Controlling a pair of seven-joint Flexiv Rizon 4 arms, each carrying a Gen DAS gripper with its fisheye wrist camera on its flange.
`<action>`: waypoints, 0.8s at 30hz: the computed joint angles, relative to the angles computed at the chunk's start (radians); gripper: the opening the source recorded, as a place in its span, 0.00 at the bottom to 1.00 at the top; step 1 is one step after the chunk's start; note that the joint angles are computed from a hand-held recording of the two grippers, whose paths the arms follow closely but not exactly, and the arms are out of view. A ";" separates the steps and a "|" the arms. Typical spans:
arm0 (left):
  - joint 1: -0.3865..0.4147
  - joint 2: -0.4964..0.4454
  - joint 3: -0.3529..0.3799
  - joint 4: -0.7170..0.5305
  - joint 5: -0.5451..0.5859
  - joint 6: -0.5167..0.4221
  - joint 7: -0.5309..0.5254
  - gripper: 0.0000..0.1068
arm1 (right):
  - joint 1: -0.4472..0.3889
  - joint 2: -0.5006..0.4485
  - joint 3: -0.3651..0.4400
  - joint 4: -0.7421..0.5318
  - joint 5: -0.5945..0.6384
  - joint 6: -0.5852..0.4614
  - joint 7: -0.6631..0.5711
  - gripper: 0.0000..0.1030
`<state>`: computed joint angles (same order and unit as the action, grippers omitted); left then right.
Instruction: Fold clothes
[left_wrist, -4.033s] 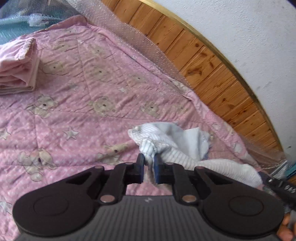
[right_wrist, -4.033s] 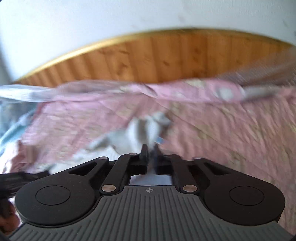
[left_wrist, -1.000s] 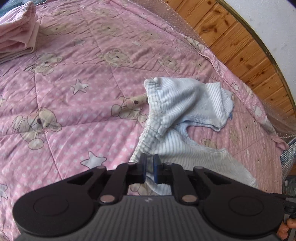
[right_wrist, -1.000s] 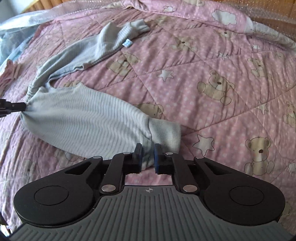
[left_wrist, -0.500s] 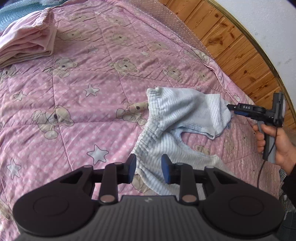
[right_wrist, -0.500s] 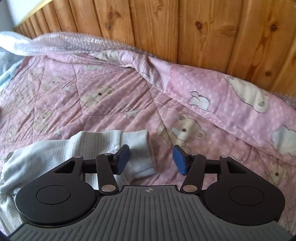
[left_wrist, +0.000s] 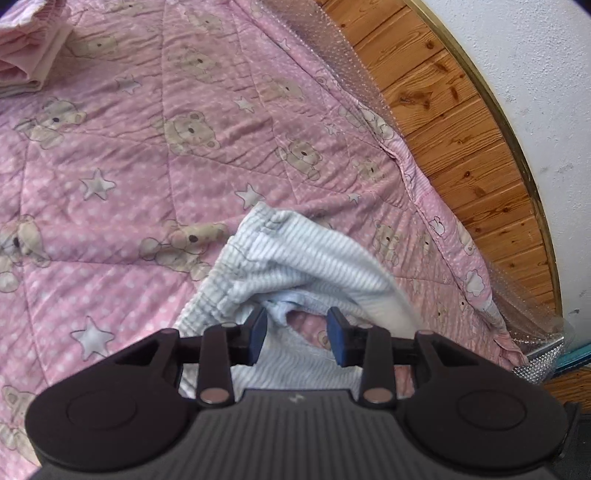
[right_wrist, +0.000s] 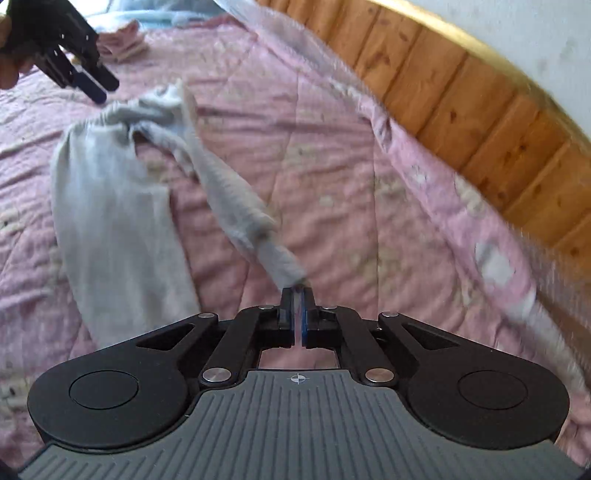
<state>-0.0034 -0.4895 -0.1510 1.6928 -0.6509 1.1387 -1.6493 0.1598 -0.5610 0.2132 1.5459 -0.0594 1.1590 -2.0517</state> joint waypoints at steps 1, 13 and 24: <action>-0.006 -0.010 0.006 -0.014 0.010 -0.010 -0.014 0.33 | 0.013 0.017 -0.025 0.033 -0.002 -0.004 0.050 0.04; -0.002 -0.083 0.011 -0.150 0.077 -0.072 -0.071 0.44 | -0.118 -0.011 0.131 -0.047 0.630 -0.006 0.664 0.49; -0.041 -0.215 0.091 -0.398 0.283 -0.303 -0.209 0.04 | -0.001 -0.060 0.052 -0.109 0.336 -0.054 0.755 0.02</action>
<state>-0.0448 -0.7040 -0.0604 1.2953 -0.3679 0.8357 -1.8586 0.1584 -0.6214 0.2650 1.4371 0.2770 1.1052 -1.2964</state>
